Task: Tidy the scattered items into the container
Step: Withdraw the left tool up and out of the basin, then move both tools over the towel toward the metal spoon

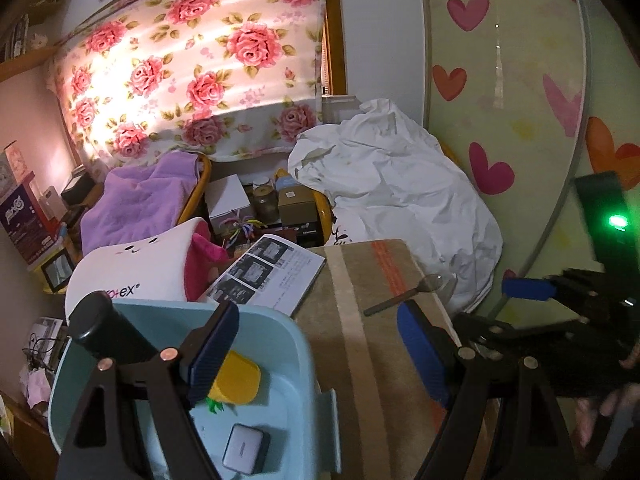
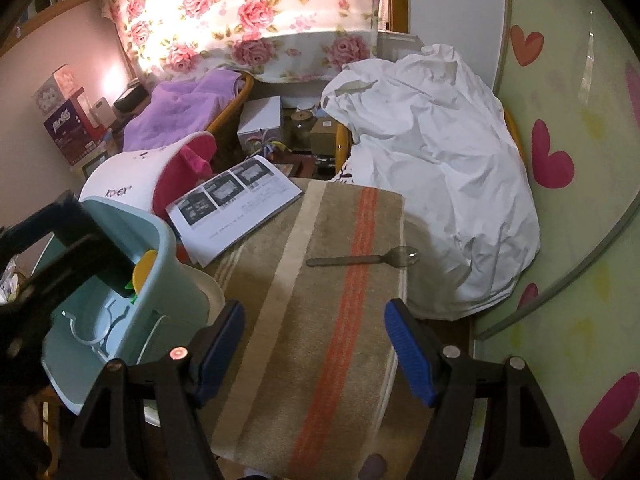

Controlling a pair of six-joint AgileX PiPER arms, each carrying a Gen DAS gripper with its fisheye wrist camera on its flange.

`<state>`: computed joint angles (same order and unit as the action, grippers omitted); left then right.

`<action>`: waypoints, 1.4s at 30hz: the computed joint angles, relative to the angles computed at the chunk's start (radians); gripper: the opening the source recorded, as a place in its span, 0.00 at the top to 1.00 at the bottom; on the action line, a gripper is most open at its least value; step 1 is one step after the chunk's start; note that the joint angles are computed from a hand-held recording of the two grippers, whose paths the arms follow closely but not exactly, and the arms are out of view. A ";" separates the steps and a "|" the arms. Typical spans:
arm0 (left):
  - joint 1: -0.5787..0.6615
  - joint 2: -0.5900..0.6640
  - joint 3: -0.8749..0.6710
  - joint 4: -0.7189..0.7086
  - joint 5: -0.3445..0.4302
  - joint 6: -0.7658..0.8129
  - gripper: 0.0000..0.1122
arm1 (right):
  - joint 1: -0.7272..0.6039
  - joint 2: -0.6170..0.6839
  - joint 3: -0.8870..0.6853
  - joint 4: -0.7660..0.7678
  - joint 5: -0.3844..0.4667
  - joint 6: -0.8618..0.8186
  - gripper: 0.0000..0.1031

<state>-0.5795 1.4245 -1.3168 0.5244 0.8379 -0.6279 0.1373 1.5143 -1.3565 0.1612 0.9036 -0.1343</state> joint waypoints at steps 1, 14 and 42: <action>-0.019 -0.008 0.000 0.019 0.024 -0.023 0.25 | -0.002 0.003 -0.001 0.005 0.000 -0.007 0.26; -0.090 -0.118 0.062 0.077 0.217 -0.168 0.25 | 0.036 0.037 -0.006 0.051 -0.019 -0.050 0.26; -0.159 -0.064 0.024 0.100 0.287 -0.228 0.25 | 0.065 0.265 0.016 0.067 -0.220 -0.040 0.26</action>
<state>-0.7388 1.3604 -1.2926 0.6245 1.1248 -0.8556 0.2022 1.7793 -1.3408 0.2286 0.6834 -0.1743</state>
